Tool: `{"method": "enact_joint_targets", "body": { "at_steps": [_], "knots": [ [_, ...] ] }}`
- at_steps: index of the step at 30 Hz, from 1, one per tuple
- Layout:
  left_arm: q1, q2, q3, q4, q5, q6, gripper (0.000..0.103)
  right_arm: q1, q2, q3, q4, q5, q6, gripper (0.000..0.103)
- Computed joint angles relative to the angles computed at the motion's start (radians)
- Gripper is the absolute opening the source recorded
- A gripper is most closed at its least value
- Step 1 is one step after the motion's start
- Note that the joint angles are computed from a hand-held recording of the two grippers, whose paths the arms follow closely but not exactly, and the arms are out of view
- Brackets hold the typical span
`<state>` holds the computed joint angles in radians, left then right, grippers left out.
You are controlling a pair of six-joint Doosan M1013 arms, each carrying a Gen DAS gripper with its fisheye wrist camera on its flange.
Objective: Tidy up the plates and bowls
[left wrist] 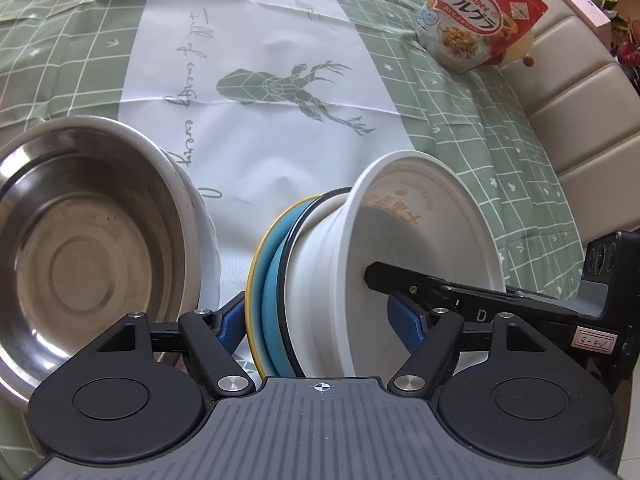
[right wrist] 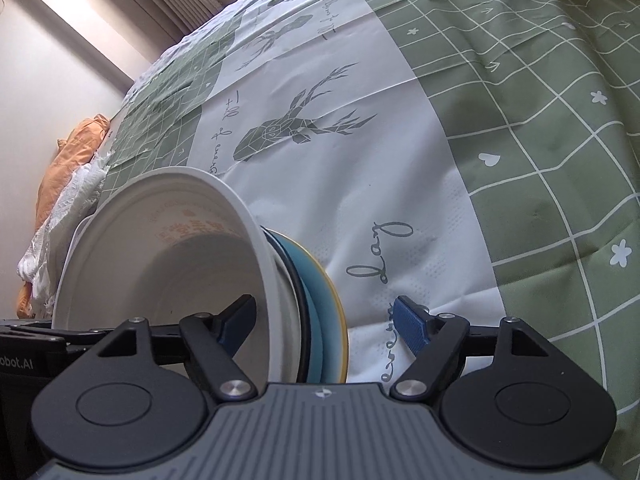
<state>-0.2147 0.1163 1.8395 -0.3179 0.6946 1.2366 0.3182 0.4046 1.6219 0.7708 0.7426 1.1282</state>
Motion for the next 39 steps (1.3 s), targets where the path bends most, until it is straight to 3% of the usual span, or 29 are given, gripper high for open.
{"method": "enact_joint_targets", "body": {
  "at_steps": [6, 11, 14, 17, 18, 19, 21, 24, 29, 34, 39],
  "knots": [
    [0.005, -0.009, 0.021, -0.03, -0.022, 0.016, 0.076, 0.015, -0.027, 0.019, -0.053, -0.06, -0.053, 0.077],
    [-0.003, -0.025, 0.042, -0.002, -0.043, 0.027, 0.069, 0.049, -0.058, 0.033, -0.214, -0.101, -0.059, 0.077],
    [0.001, -0.039, 0.061, -0.015, -0.062, 0.031, 0.065, 0.08, -0.085, 0.061, -0.305, -0.195, -0.073, 0.077],
    [0.011, -0.055, 0.078, -0.043, -0.076, 0.053, 0.062, 0.105, -0.112, 0.103, -0.376, -0.345, -0.019, 0.078],
    [0.014, -0.059, 0.083, -0.051, -0.08, 0.061, 0.062, 0.106, -0.115, 0.105, -0.385, -0.362, 0.012, 0.079],
    [0.015, -0.063, 0.086, -0.057, -0.083, 0.067, 0.062, 0.103, -0.108, 0.089, -0.372, -0.326, 0.01, 0.08],
    [0.019, -0.068, 0.09, -0.07, -0.087, 0.085, 0.062, 0.078, -0.076, 0.028, -0.271, -0.149, -0.071, 0.08],
    [0.024, -0.066, 0.09, -0.088, -0.086, 0.097, 0.062, 0.064, -0.037, -0.028, -0.26, -0.016, 0.015, 0.08],
    [0.023, -0.058, 0.08, -0.077, -0.08, 0.095, 0.063, 0.055, -0.001, -0.072, -0.262, 0.083, 0.114, 0.079],
    [0.028, -0.05, 0.071, -0.088, -0.066, 0.102, 0.063, 0.033, 0.033, -0.118, -0.174, 0.241, 0.12, 0.058],
    [0.034, -0.046, 0.071, -0.108, -0.058, 0.114, 0.065, 0.04, 0.025, -0.106, -0.176, 0.24, 0.133, 0.062]
  ]
}}
